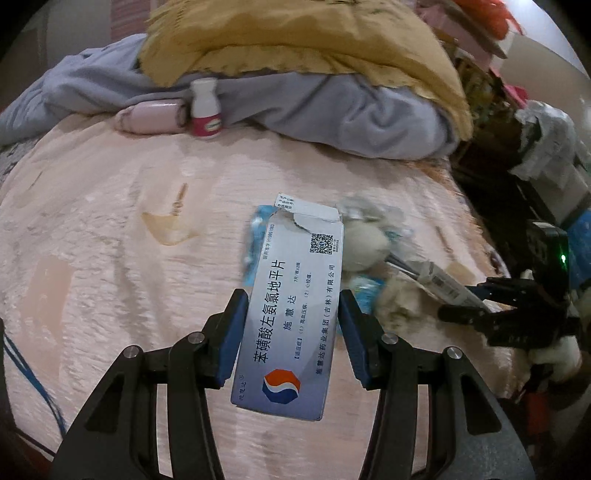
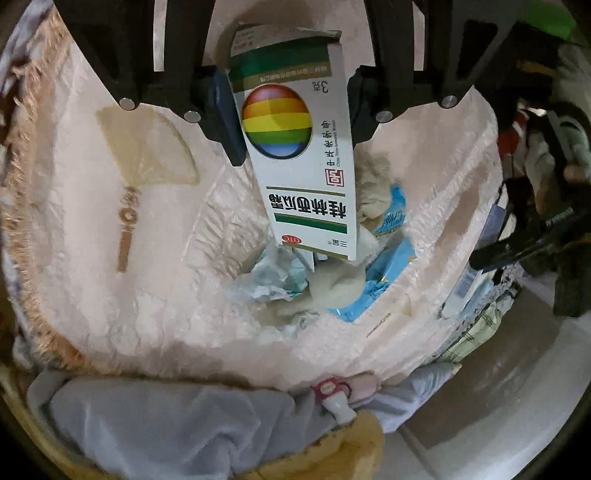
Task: Collect trash
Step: 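Carry both medicine boxes over the white bucket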
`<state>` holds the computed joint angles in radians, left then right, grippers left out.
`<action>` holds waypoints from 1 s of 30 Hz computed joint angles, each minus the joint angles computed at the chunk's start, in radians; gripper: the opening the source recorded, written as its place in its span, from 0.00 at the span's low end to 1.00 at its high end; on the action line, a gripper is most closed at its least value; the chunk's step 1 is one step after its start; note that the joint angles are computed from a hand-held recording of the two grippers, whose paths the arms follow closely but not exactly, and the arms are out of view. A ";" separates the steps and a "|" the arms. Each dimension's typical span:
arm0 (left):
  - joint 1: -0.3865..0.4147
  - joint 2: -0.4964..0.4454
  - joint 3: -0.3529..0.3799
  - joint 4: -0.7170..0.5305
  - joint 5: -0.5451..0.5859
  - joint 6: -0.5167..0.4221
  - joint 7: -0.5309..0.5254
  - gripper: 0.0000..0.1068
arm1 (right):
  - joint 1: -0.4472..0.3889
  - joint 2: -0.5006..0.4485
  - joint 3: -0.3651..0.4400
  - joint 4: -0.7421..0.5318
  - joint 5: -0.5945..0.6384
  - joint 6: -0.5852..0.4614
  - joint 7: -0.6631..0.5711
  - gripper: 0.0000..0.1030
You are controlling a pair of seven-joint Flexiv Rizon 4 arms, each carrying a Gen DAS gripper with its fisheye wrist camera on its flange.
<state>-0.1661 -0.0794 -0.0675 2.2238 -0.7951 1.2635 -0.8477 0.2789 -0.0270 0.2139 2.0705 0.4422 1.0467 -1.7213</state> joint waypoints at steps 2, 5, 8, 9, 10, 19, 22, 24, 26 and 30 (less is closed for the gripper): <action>-0.015 0.016 -0.010 0.010 -0.013 -0.004 0.009 0.45 | -0.002 0.047 0.007 0.030 0.027 0.021 -0.014 0.45; -0.053 0.045 -0.023 0.032 -0.055 0.005 0.037 0.45 | 0.004 0.139 -0.017 0.059 0.142 -0.006 -0.080 0.45; -0.094 0.062 -0.031 0.042 -0.081 0.009 0.046 0.45 | 0.015 0.230 -0.052 0.098 0.219 -0.026 -0.110 0.45; -0.106 0.065 -0.031 0.043 -0.084 0.010 0.048 0.45 | 0.015 0.268 -0.057 0.121 0.219 -0.024 -0.106 0.45; -0.120 0.069 -0.035 0.043 -0.086 0.010 0.046 0.45 | 0.018 0.294 -0.058 0.141 0.208 -0.016 -0.093 0.45; -0.223 0.069 -0.074 0.014 -0.086 0.020 0.027 0.45 | 0.005 0.544 -0.071 0.310 0.073 0.031 0.058 0.45; -0.252 0.057 -0.091 -0.007 -0.066 0.023 0.011 0.45 | -0.009 0.614 -0.090 0.351 0.020 0.031 0.105 0.45; -0.267 0.046 -0.101 -0.022 -0.050 0.024 -0.005 0.45 | -0.030 0.663 -0.104 0.380 -0.026 0.022 0.141 0.45; -0.283 0.032 -0.115 -0.041 -0.033 0.027 -0.019 0.45 | -0.039 0.701 -0.122 0.403 -0.061 0.013 0.170 0.45; -0.304 0.003 -0.137 -0.079 0.024 0.028 -0.058 0.45 | -0.084 0.794 -0.159 0.448 -0.127 -0.029 0.208 0.45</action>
<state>-0.4703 -0.0764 -0.2050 2.1444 -0.7709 1.2916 -0.9058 0.1947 0.7673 0.0549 2.5184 0.3156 1.0173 -1.5130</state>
